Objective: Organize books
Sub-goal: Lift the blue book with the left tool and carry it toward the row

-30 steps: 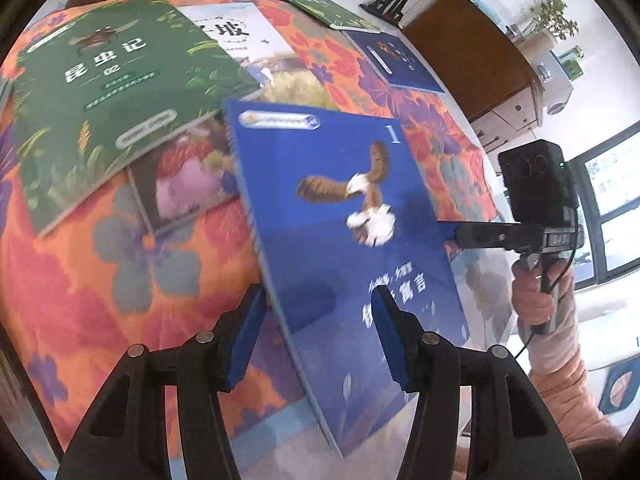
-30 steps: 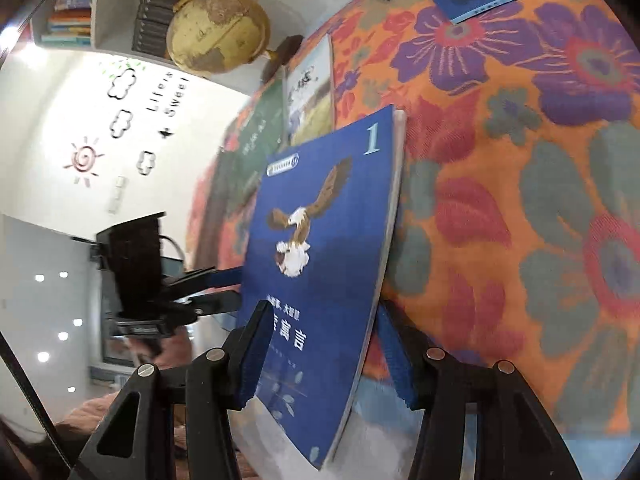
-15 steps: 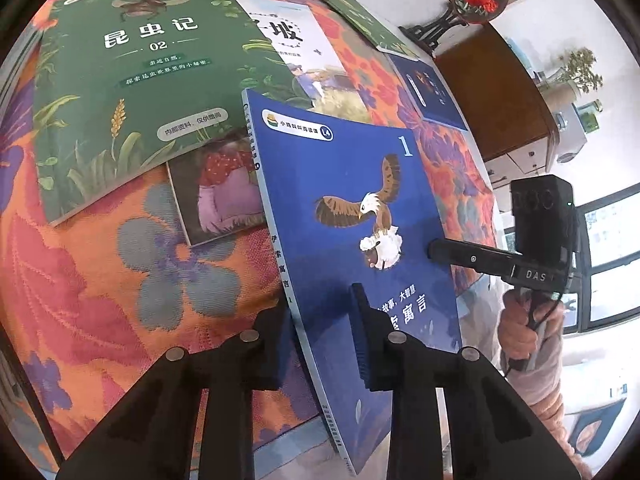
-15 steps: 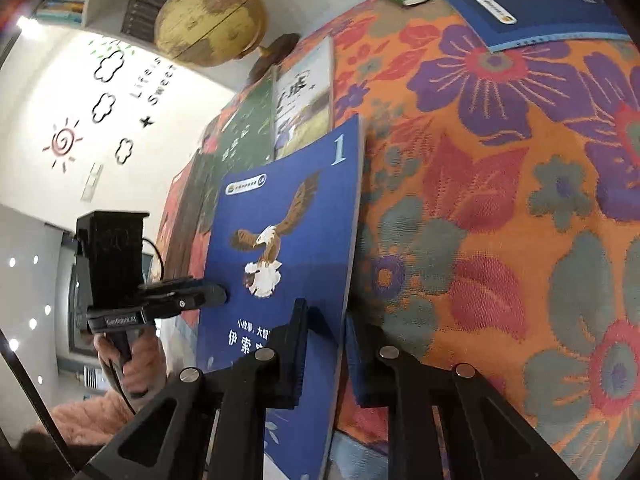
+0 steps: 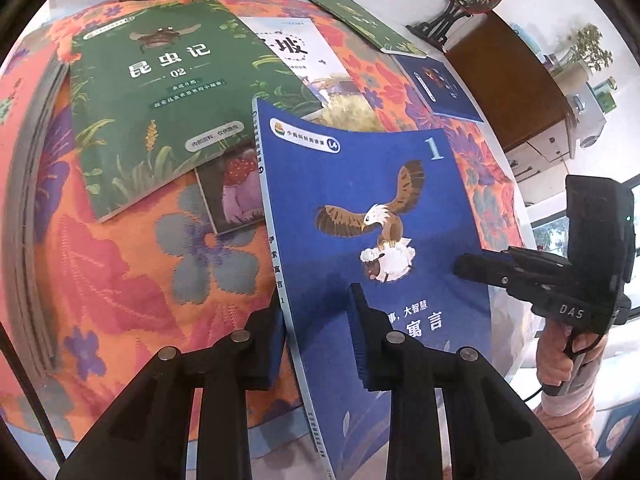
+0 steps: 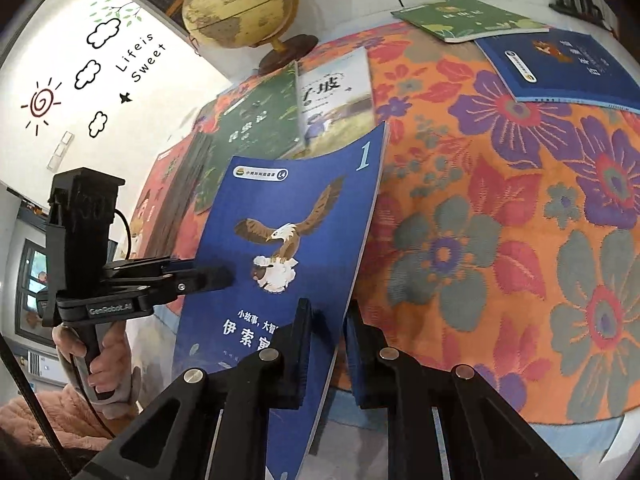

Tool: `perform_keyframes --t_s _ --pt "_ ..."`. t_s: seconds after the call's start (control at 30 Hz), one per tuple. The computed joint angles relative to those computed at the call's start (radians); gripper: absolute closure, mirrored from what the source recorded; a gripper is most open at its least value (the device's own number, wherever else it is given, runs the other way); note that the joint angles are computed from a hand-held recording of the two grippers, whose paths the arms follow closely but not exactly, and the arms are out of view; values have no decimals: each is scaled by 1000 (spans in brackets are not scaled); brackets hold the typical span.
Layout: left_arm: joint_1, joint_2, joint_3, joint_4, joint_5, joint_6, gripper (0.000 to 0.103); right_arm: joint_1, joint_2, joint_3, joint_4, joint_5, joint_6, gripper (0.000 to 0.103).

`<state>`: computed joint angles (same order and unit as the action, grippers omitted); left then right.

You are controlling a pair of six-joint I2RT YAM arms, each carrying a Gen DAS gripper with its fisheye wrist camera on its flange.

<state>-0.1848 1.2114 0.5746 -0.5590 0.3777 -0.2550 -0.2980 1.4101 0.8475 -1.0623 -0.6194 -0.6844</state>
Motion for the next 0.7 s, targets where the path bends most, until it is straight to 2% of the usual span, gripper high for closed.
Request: perform_keyframes --t_s 0.43,0.7 --pt "-16 -99 50 -116 1 5 78 16 -117 36 -99 2 100 87" --pt "44 -153 123 -224 -12 48 78 87 -119 95 -145 -16 227 87"
